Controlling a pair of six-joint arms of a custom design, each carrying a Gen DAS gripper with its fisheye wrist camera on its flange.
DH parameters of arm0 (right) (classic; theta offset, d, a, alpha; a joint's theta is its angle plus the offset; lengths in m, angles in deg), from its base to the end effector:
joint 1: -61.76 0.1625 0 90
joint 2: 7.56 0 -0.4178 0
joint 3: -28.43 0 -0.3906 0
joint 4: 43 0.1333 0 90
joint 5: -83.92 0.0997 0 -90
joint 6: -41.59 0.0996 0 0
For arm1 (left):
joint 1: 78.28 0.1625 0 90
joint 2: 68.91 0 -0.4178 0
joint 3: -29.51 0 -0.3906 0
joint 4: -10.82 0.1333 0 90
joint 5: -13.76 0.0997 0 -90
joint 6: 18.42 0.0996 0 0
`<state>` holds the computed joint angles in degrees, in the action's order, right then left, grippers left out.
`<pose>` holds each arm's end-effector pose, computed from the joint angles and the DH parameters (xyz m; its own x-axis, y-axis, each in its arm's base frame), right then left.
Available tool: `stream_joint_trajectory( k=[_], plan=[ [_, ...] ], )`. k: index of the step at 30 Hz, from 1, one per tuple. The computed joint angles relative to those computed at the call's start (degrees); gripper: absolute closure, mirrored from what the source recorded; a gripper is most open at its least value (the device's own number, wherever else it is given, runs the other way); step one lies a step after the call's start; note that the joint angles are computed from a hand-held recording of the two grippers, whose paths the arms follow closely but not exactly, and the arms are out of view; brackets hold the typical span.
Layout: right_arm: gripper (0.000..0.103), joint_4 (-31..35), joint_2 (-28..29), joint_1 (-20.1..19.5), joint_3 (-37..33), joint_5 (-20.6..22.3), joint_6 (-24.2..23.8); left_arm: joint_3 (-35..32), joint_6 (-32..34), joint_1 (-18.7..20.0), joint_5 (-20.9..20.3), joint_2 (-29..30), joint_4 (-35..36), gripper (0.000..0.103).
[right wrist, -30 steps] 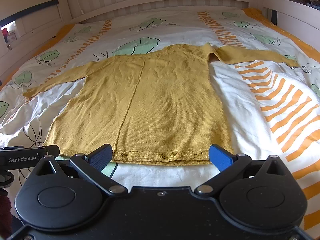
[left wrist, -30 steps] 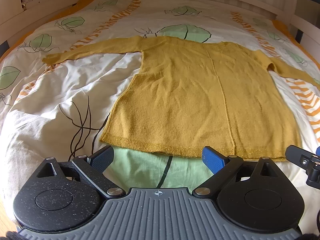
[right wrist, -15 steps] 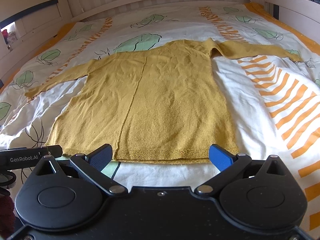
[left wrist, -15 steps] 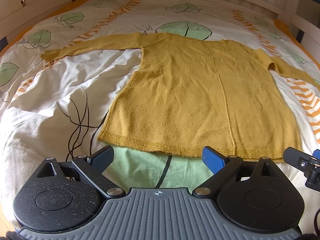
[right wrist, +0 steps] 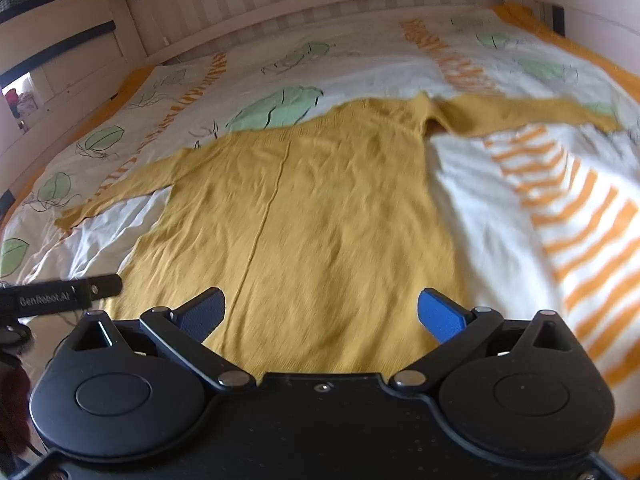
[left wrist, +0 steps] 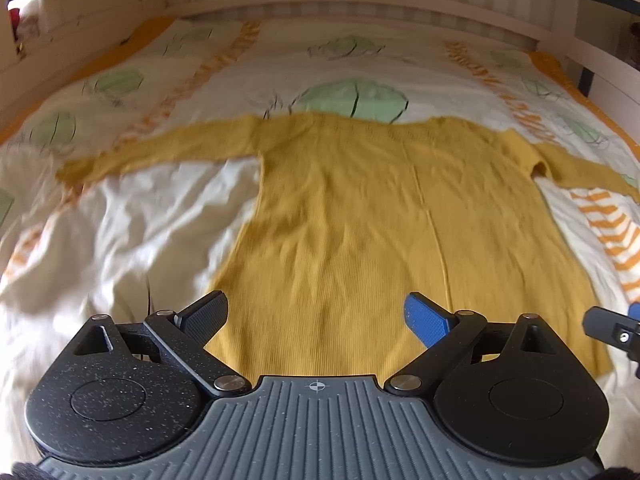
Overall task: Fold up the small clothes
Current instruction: 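Reach the right gripper to a yellow sweater sleeve cuff and grasp it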
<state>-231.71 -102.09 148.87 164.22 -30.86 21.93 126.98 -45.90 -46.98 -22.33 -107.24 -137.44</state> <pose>0.0717 -0.3946 0.3568 -0.8463 0.1946 0.4960 -0.2735 0.6401 -0.7179 -0.4246 -0.5084 0.0261 -0.6563 0.2126 -0.7239 0.6216 0.6961 -0.3592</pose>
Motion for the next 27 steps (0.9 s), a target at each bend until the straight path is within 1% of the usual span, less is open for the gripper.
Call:
stream_joint_trajectory(
  k=[2, 4, 7, 10, 13, 18, 20, 24, 27],
  plan=[
    [0.001, 0.9, 0.1, -0.8, -1.7, 1.3, -1.8, -2.2, 2.8, 0.6, 0.1, 1.4, -1.3, 0.007],
    [0.001, 2.8, 0.3, -1.6, -3.8, 2.1, -2.2, -4.4, 5.5, 1.4, 0.0, 2.9, -3.2, 0.007],
    [0.001, 6.7, 0.3, -3.5, -7.3, 4.6, -2.9, -8.4, 8.3, 2.7, -0.3, 5.4, -4.3, 0.007],
    [0.001, 9.5, 1.2, -5.0, -11.1, 4.9, -3.9, -12.6, 10.8, 4.1, -0.5, 8.1, -4.3, 0.007],
    [0.001, 12.5, 2.0, -7.1, -15.3, 5.8, -4.5, -17.3, 13.7, 5.6, 0.4, 11.3, -4.8, 0.007],
    [0.001, 14.4, 4.8, -11.1, -23.1, 5.5, -2.3, -25.3, 19.0, 7.8, 3.4, 17.2, -5.2, 0.007],
    [0.001, 15.3, 5.8, -13.1, -26.4, 5.5, -0.4, -28.5, 21.1, 8.8, 4.0, 19.6, -6.1, 0.007],
    [0.001, 17.9, 7.7, -17.6, -33.0, 5.6, 4.7, -34.2, 24.6, 10.6, 3.9, 23.7, -7.7, 0.007],
    [0.001, 18.1, 9.0, -20.7, -36.6, 4.0, 7.7, -38.2, 27.4, 11.8, 4.1, 26.7, -8.2, 0.007]
  ],
)
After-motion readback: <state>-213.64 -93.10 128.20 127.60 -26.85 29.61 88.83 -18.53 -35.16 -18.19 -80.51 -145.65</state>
